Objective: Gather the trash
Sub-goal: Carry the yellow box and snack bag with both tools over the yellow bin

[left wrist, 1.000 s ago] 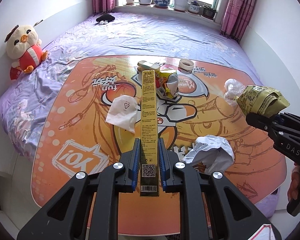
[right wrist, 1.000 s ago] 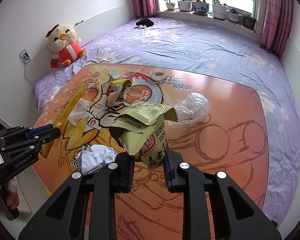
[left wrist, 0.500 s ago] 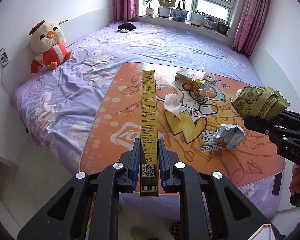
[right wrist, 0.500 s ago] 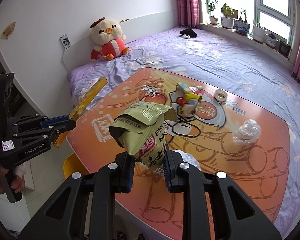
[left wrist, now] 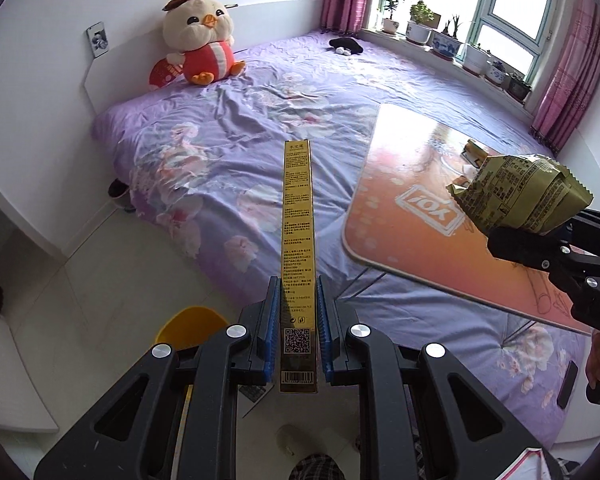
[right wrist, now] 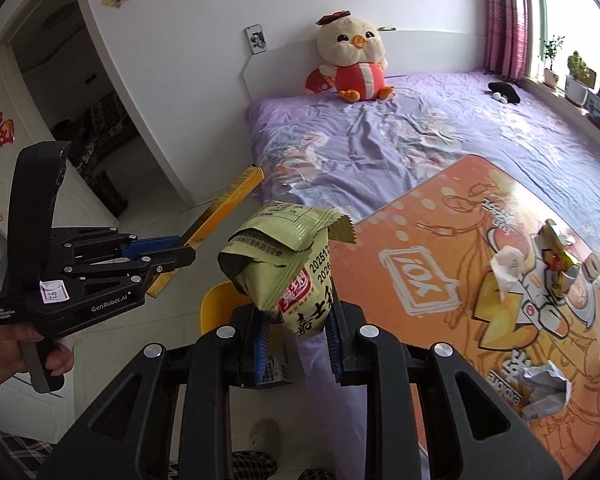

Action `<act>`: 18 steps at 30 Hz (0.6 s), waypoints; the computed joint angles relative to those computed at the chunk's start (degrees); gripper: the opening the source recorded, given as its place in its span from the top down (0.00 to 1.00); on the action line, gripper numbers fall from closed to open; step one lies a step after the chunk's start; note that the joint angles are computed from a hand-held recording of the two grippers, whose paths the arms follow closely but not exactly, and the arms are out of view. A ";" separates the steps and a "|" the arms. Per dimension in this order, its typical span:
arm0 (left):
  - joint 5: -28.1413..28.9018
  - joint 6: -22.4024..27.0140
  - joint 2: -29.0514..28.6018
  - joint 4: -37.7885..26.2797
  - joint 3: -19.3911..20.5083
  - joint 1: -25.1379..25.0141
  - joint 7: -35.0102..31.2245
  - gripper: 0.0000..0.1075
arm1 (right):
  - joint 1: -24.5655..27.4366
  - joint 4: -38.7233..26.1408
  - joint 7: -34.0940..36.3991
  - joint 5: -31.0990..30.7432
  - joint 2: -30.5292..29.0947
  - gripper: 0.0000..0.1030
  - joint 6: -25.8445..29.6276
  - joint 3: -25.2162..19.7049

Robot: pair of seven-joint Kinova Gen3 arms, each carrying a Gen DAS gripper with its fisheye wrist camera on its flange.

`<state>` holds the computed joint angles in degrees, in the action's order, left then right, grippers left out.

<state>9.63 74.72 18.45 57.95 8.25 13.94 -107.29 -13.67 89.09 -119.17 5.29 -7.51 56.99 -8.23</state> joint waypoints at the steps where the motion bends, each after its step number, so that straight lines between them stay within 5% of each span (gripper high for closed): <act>1: 0.15 -0.06 -0.25 0.74 -0.40 -0.80 -0.16 0.83 | -0.52 -0.85 0.71 -0.80 1.31 0.75 -0.28 -0.15; 18: -1.23 -0.73 4.30 10.27 -4.18 -11.89 -5.31 0.83 | -6.78 -14.38 13.50 -13.24 25.92 0.75 -1.80 -0.32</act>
